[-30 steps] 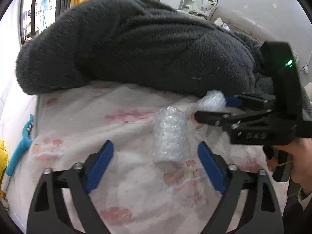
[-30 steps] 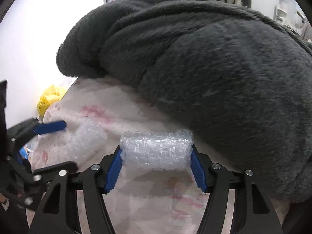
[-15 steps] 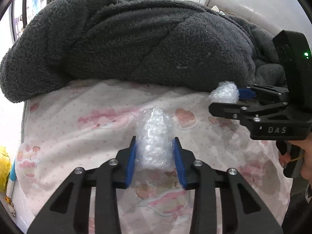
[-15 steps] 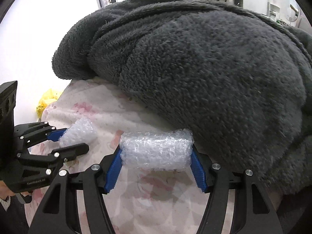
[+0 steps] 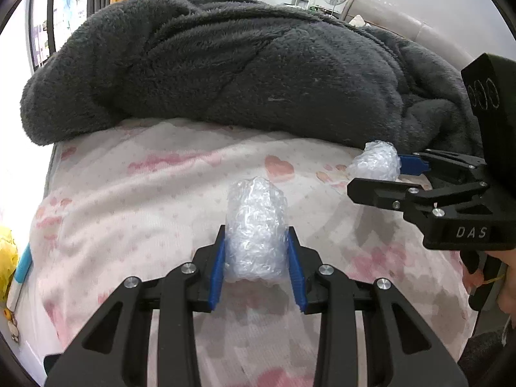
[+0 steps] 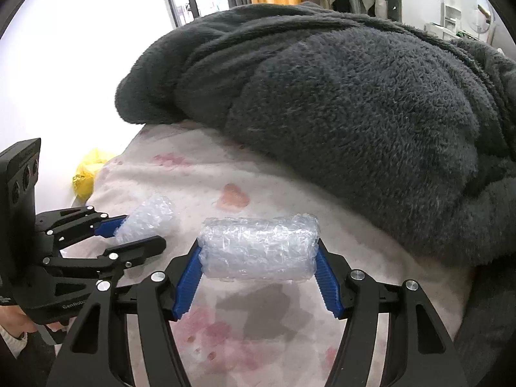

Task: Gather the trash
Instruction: 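Carry both bubble wrap pieces with both tools over the green bin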

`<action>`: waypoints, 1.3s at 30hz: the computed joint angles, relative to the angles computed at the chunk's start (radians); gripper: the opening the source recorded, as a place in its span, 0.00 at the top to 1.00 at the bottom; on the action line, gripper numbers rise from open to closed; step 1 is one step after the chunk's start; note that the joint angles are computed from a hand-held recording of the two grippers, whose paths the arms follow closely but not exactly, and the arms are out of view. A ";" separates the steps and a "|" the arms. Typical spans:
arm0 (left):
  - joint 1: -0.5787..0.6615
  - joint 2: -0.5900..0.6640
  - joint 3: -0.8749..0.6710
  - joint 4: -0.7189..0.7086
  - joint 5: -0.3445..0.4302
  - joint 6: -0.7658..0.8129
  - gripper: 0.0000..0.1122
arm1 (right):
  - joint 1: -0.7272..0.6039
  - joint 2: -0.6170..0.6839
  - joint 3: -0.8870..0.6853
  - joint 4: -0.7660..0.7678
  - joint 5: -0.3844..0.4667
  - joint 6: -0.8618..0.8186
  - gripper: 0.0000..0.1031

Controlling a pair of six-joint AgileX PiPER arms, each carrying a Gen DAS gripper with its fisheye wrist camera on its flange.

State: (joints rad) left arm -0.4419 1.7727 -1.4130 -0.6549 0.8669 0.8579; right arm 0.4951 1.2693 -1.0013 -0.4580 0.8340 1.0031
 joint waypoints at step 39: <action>0.413 -0.284 0.346 -0.097 -0.031 0.142 0.67 | 0.523 0.049 -0.153 -0.266 0.191 0.441 0.37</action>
